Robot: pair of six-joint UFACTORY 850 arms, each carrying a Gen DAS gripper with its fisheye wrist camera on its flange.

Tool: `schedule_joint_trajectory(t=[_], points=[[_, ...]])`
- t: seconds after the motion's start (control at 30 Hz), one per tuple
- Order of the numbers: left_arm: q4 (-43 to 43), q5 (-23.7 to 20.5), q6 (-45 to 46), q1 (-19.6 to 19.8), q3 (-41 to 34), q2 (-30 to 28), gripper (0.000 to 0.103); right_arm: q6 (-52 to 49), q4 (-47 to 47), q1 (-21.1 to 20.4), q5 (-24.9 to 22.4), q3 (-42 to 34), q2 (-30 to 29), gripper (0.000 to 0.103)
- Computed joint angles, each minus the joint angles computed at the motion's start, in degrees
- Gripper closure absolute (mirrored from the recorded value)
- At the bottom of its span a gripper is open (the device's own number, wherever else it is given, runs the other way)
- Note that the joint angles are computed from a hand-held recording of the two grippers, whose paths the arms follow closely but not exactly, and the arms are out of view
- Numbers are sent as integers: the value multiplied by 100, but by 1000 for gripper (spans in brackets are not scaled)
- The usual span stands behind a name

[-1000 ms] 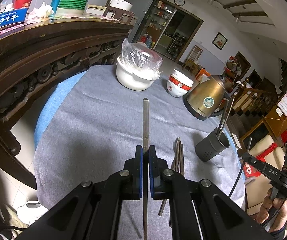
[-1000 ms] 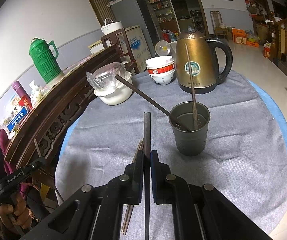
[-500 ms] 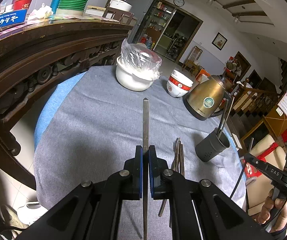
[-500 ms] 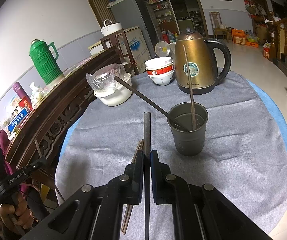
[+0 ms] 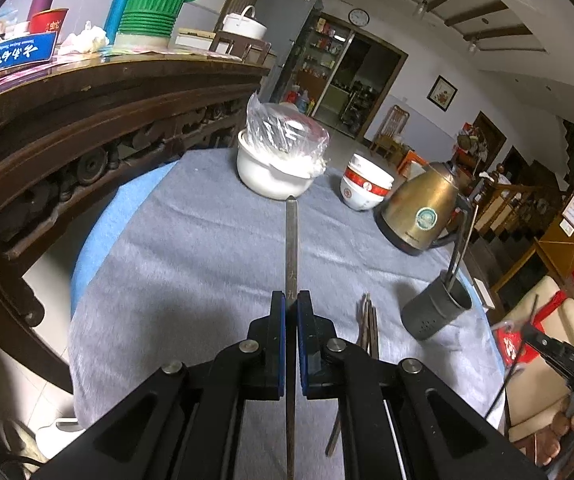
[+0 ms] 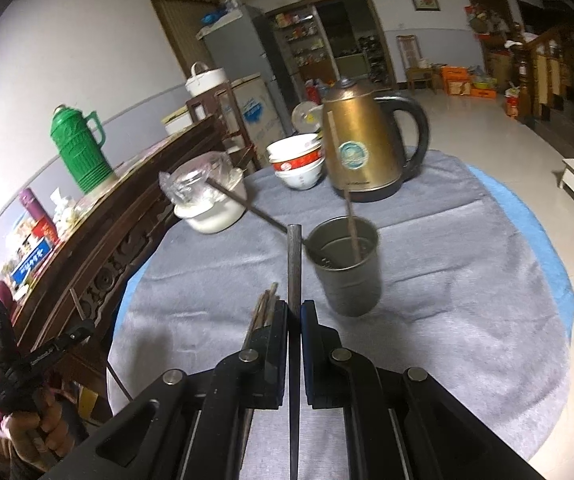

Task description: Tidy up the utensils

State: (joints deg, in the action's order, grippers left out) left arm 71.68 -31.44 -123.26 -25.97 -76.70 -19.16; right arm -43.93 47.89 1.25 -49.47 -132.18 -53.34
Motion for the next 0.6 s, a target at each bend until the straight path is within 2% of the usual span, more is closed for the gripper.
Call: schedule_joint_trajectory(t=[0.13,0.27,0.43,0.6], points=[[561,-188,-427,1,-185,-195,98,-113,216,-25,294,67,46,96],[739,-393,-380,4,-464,-437,98,-409,584,-7,754,208,117,96],[945,-858,-137,-15,-952,-795,98,-1457,1469,159,2017,710,309,96],[1136,-1562,241,-121,-1432,-1154,98,-2154,2220,273,2659,621,76,96]])
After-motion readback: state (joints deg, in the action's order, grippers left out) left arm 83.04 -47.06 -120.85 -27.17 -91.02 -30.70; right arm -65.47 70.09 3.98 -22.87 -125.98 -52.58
